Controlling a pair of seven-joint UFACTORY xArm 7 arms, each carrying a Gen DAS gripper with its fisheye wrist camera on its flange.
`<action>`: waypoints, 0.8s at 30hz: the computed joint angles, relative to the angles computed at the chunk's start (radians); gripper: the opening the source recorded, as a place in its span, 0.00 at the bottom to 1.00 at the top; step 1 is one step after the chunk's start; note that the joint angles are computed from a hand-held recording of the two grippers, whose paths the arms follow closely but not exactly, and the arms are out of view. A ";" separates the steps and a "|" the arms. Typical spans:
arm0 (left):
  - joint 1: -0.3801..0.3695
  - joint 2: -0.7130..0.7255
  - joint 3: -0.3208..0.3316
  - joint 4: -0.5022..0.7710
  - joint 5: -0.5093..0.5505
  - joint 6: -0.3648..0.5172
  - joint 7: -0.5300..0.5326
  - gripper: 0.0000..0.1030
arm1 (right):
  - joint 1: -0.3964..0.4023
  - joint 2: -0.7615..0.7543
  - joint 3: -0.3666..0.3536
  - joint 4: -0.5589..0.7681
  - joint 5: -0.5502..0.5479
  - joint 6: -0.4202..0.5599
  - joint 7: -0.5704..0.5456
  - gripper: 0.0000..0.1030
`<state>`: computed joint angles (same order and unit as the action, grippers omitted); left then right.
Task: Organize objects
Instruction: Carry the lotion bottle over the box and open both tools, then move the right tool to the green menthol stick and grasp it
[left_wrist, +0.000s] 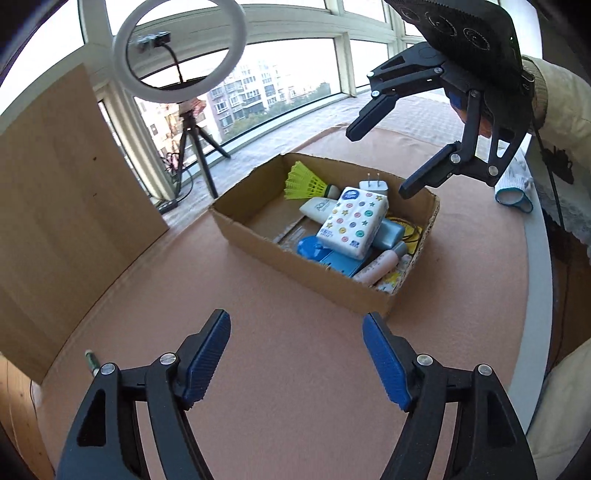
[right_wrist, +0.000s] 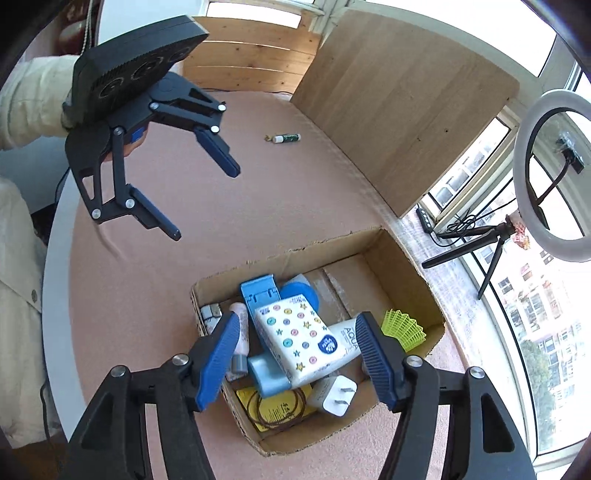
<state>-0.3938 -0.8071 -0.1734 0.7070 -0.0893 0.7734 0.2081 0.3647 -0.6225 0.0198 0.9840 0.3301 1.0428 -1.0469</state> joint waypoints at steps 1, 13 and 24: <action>0.012 -0.039 0.008 -0.025 0.007 0.000 -0.005 0.81 | -0.003 0.008 0.023 0.006 -0.002 -0.008 0.031 0.61; 0.268 -0.548 0.279 -0.241 0.060 0.201 0.072 0.92 | 0.075 0.278 0.355 0.188 -0.161 -0.081 0.609 0.64; 0.560 -0.759 0.511 -0.261 0.115 0.488 0.232 0.93 | 0.284 1.015 0.360 0.811 -0.608 -0.171 1.299 0.51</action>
